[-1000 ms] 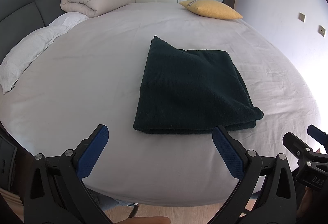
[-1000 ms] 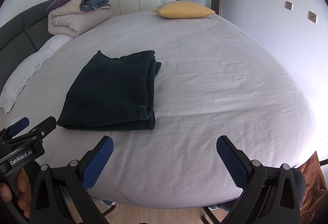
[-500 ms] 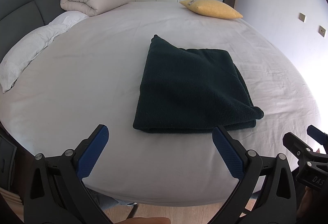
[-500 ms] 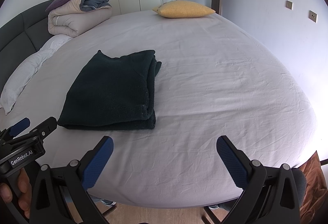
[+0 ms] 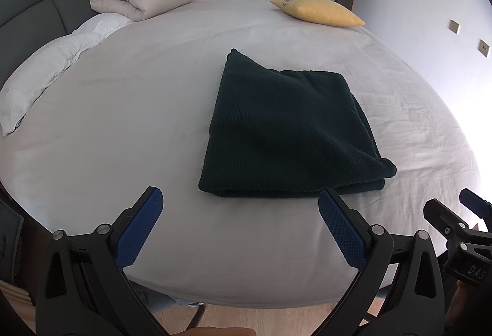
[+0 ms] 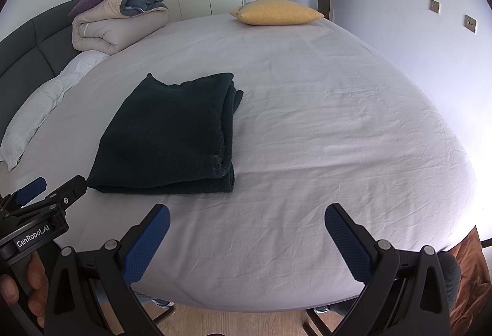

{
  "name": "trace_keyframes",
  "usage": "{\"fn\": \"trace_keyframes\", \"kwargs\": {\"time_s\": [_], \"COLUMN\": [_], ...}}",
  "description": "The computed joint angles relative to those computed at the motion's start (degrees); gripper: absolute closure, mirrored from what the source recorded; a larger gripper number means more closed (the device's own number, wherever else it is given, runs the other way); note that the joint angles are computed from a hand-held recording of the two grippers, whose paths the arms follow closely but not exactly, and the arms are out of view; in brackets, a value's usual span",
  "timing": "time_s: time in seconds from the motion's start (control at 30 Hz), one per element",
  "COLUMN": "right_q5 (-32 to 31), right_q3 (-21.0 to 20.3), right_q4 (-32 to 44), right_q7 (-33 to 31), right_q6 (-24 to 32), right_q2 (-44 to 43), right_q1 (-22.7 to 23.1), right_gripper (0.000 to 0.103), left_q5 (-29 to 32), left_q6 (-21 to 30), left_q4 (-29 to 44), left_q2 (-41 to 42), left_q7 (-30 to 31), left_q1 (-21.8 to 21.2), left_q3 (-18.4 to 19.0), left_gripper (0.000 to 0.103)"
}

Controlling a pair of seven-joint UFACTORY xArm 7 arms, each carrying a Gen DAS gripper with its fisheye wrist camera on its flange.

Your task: Fold small clothes

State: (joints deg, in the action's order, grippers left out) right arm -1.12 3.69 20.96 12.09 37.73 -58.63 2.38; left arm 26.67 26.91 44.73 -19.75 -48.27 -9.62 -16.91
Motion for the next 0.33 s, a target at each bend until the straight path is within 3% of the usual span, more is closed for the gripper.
{"fn": "trace_keyframes", "kwargs": {"time_s": [0.33], "right_q5": [0.5], "right_q3": [-0.3], "right_q4": [-0.5], "right_q7": [0.1], "right_q6": [-0.2], "right_q2": [0.1], "right_q1": [0.4], "right_gripper": [0.000], "left_q5": [0.4], "left_q6": [-0.1], "left_q4": [0.5], "left_q2": [0.6], "left_q7": [0.3], "left_q1": [-0.1], "left_q3": [0.4], "left_gripper": [0.000]}}
